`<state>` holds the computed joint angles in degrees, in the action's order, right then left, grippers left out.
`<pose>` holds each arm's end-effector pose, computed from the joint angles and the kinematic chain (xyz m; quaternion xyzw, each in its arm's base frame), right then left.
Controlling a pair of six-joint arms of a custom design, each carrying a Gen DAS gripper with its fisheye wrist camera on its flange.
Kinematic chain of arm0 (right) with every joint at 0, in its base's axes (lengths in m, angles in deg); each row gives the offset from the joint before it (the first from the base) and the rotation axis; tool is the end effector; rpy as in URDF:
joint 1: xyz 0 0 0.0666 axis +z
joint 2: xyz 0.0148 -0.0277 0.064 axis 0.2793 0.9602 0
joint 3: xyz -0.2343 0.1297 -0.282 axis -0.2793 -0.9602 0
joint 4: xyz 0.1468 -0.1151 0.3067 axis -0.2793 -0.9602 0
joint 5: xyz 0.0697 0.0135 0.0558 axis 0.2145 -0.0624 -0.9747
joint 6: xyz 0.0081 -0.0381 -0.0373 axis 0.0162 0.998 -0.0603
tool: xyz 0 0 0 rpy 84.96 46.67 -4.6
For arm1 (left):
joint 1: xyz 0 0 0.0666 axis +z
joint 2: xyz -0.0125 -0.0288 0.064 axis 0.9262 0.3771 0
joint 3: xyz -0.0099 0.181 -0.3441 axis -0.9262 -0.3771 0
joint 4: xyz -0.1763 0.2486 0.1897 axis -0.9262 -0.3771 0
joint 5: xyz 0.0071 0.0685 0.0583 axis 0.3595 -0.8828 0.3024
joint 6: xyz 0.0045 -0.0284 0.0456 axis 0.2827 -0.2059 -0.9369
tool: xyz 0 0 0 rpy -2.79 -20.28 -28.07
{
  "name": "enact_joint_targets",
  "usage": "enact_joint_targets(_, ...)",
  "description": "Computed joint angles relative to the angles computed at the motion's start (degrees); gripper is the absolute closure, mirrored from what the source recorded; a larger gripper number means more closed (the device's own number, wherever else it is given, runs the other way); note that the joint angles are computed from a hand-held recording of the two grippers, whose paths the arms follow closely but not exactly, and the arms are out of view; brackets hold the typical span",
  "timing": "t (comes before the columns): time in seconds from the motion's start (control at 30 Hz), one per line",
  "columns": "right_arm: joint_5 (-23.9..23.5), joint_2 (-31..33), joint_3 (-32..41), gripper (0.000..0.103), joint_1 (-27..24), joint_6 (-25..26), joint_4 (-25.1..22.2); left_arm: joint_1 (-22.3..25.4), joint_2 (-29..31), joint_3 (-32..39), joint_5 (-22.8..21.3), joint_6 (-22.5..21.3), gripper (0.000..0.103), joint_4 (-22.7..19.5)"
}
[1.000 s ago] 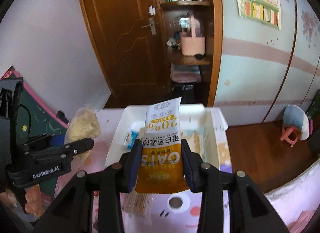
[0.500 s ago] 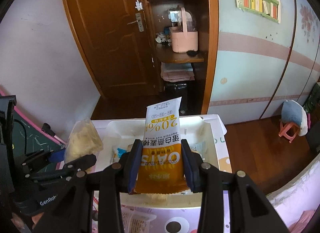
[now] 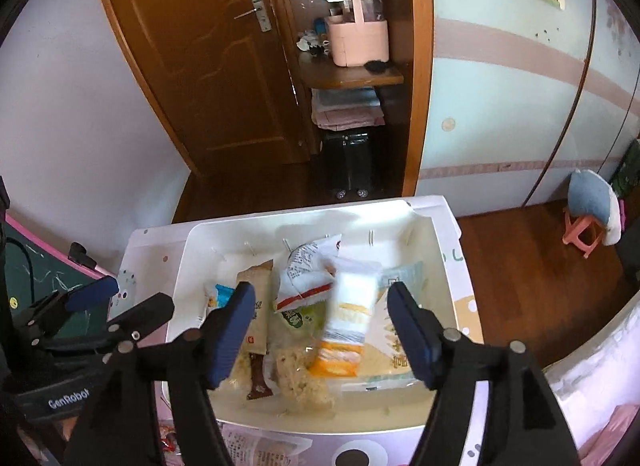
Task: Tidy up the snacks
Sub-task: 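Open both tools to drop the snacks into the white tray, then move both open tools back over the snack pile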
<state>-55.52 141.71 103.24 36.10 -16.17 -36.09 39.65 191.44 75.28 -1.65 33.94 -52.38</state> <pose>0.4080 0.1348 0.5513 0.2627 0.9206 0.0007 0.2889 0.5366 -0.2945 0.5211 0.2839 0.9226 -0.1270 0.2284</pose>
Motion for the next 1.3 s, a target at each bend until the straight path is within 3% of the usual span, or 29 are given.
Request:
enact_joint_targets(0.4,-0.9,-1.1,-0.7,0.032,0.7,-1.0,-0.4,1.5,-4.2,-5.5,0.0,1.6,0.015,2.9)
enact_joint_targets(1.3,4.9,-5.9,1.1,0.030,11.4,-4.8,-6.0,3.0,-26.7,-31.3,-1.1,0.7,0.013,13.4)
